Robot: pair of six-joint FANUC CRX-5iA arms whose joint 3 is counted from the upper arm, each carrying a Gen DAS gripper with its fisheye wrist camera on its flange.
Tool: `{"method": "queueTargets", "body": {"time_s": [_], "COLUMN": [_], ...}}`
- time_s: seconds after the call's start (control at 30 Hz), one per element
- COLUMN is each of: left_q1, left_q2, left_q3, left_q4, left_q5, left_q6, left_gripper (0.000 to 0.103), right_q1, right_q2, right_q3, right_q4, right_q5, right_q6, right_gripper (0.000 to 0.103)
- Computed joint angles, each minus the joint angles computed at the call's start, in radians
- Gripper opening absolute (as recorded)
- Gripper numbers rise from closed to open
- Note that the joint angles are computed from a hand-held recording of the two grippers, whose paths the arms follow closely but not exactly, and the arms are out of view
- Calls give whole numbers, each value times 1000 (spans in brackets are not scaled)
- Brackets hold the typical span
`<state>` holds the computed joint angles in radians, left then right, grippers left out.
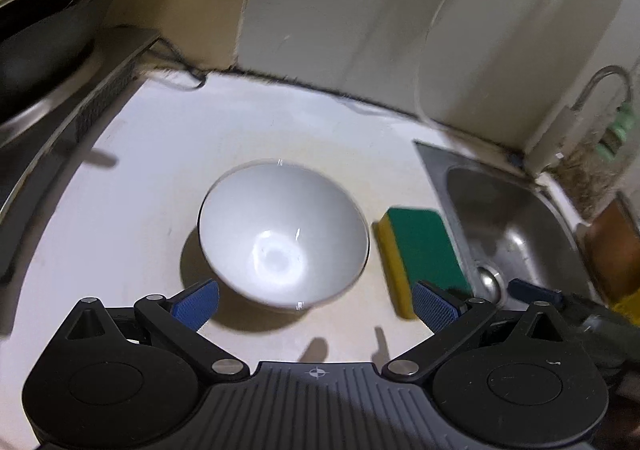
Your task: Clean bowl
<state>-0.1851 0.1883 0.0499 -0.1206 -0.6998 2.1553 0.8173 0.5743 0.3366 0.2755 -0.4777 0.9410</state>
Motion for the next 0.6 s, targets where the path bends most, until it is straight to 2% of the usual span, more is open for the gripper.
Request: {"method": "queueTargets", "body": {"time_s": [0.1, 0.17, 0.23, 0.37, 0.5, 0.53, 0.6], "left_q1": [3, 9, 27, 61, 98, 98, 78], "left_q2": [-26, -44, -64, -107, -154, -159, -167], "left_q3": [-35, -60, -93, -151, -234, -234, -203], "left_q4": [40, 57, 110, 175, 291, 288, 207], "left_q5": [18, 29, 29, 14, 55, 51, 26], "left_q6": [-40, -71, -153, -271, -398, -405, -363], "left_gripper": [103, 103, 103, 103, 103, 103, 103], "right_q1": [20, 43, 75, 141, 161, 165, 170], "right_q2": [-20, -34, -28, -5, -22, -26, -29], "right_q3": [-50, -116, -132, -96, -103, -97, -84], "right_q4": [139, 341, 484, 541, 524, 506, 483], "right_q5": [-4, -13, -92, -258, -283, -292, -308], "right_q6": [-141, -323, -462, -527, -592, -604, -612], "right_gripper": [97, 97, 97, 97, 98, 98, 98]}}
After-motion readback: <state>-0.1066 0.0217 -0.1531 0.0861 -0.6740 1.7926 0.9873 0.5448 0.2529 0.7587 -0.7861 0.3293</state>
